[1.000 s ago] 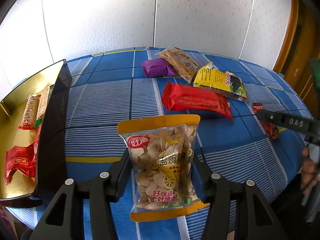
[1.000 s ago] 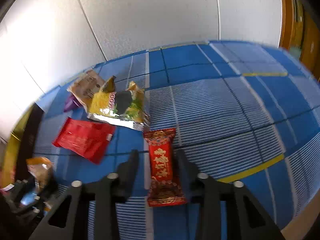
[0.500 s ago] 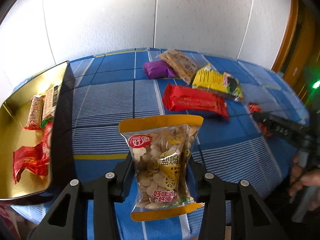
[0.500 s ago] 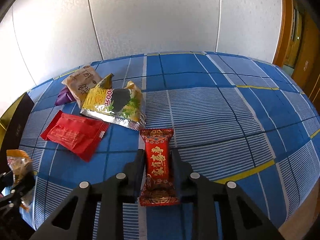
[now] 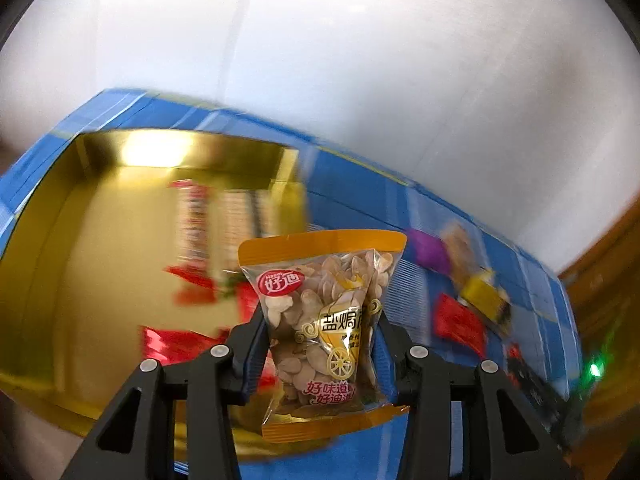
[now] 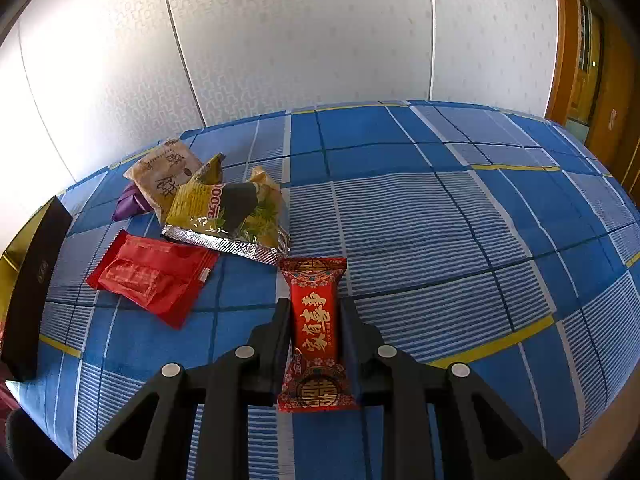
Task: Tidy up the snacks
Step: 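Lower the pistachio bag into the gold tray and open the left gripper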
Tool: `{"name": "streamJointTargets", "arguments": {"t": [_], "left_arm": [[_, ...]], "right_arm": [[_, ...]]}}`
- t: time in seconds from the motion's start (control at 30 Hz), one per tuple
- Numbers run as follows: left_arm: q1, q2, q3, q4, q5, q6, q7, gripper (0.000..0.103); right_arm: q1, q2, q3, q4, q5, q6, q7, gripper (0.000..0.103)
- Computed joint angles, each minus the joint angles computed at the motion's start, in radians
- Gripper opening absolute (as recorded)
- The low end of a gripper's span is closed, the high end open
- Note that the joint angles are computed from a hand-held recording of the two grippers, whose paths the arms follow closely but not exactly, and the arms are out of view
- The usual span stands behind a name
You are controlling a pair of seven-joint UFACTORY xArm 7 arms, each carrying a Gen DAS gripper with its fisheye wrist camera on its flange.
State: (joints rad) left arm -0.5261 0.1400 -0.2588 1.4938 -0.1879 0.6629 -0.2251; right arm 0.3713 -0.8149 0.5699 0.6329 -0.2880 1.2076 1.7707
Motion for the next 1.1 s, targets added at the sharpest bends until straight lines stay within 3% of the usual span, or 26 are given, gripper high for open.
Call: {"name": "streamJointTargets", "arguments": {"t": [0.17,0.4,0.5,0.83,1.1], "left_arm": [[0.002,0.125,0.048,0.137,0.101,0.148,-0.106,0.046],[-0.012,0.226,0.088,0.263,0.198,0.224,-0.2,0.055],[0.004,0.171,0.079,0.183,0.184,0.159,-0.21,0.065],[-0.027,-0.052,0.067,-0.087,0.435,0.046,-0.423,0.065],[0.008,-0.168,0.014,-0.209,0.552,-0.015,-0.478,0.065]], "right_arm": [[0.002,-0.005,0.001,-0.005,0.0,-0.004,0.008,0.024],[-0.001,0.003,0.004,0.001,-0.004,0.001,0.008,0.024],[-0.001,0.008,0.005,0.004,-0.007,0.004,0.009,0.024],[0.002,0.019,0.005,0.012,-0.014,0.01,0.017,0.025],[0.005,0.02,0.004,0.012,-0.015,0.012,0.018,0.025]]}}
